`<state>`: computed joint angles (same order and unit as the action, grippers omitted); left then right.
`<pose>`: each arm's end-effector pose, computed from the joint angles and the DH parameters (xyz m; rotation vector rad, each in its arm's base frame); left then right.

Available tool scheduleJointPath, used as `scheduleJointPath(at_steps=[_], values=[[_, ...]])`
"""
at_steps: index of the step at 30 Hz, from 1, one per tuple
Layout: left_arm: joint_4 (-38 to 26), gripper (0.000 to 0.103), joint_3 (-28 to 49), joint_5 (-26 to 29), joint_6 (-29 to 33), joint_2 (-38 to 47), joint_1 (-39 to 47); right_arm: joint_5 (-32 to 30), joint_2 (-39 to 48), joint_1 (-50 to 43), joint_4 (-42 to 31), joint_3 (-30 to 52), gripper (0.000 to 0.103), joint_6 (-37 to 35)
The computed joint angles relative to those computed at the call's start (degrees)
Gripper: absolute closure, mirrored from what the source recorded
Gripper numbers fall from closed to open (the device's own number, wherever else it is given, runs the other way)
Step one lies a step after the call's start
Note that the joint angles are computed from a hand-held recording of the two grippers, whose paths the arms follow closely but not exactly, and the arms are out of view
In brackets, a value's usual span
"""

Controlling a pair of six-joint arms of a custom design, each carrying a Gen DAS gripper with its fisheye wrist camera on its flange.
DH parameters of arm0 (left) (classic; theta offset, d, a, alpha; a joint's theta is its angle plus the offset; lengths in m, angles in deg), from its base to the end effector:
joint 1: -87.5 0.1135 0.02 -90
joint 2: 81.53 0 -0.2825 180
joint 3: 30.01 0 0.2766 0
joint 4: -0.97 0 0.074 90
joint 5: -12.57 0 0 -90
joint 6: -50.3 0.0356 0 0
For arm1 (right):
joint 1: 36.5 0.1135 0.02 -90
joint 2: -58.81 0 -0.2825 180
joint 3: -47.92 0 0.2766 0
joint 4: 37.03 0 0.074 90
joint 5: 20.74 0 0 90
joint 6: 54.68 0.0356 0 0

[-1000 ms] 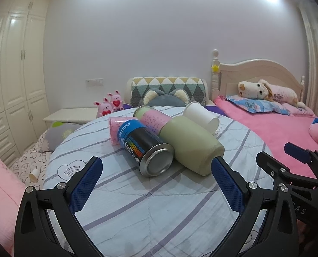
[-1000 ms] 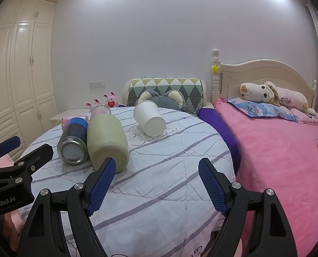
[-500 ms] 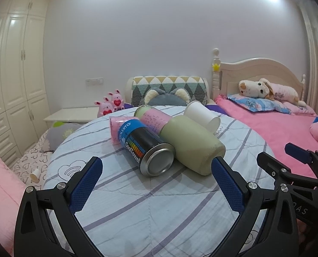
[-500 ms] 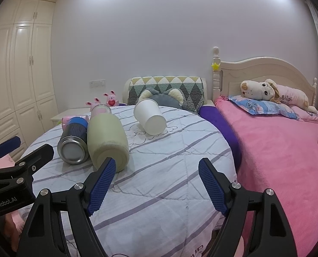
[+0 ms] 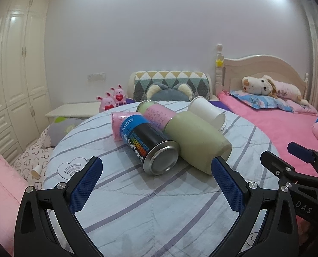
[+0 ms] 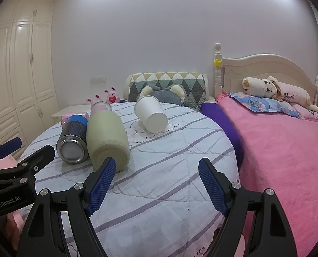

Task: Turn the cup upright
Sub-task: 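Move the right gripper to the pale green cup's rim and close on it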

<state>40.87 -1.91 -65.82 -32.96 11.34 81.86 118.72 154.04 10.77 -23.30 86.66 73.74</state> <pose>0.2489 -0.0318 0.0996 0.3441 1.9706 -0.1907 0.2029 0.1798 0.0982 0.2459 2.0138 -0.0802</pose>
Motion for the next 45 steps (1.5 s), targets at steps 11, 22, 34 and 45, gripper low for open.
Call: scheduleJointPath(at_steps=[11, 22, 34, 45], values=[[-13.38, 0.000, 7.55, 0.50, 0.71, 2.20, 1.18, -14.19, -0.67, -6.86, -2.58, 2.79, 0.022, -4.70], [-31.42, 0.000, 18.68, -2.52, 2.64, 3.89, 2.31, -32.65, 1.15, -15.27, -17.77, 15.78, 0.022, -13.21], [-51.81, 0.000, 33.33, 1.42, -2.44, 8.47, 5.56, -45.72, 11.86, -19.91, -35.60, 34.59, 0.022, -17.98], [-55.49, 0.000, 37.01, -2.85, -2.82, 10.94, 7.08, -51.08, 20.41, -21.80, -48.41, 47.45, 0.022, -19.12]])
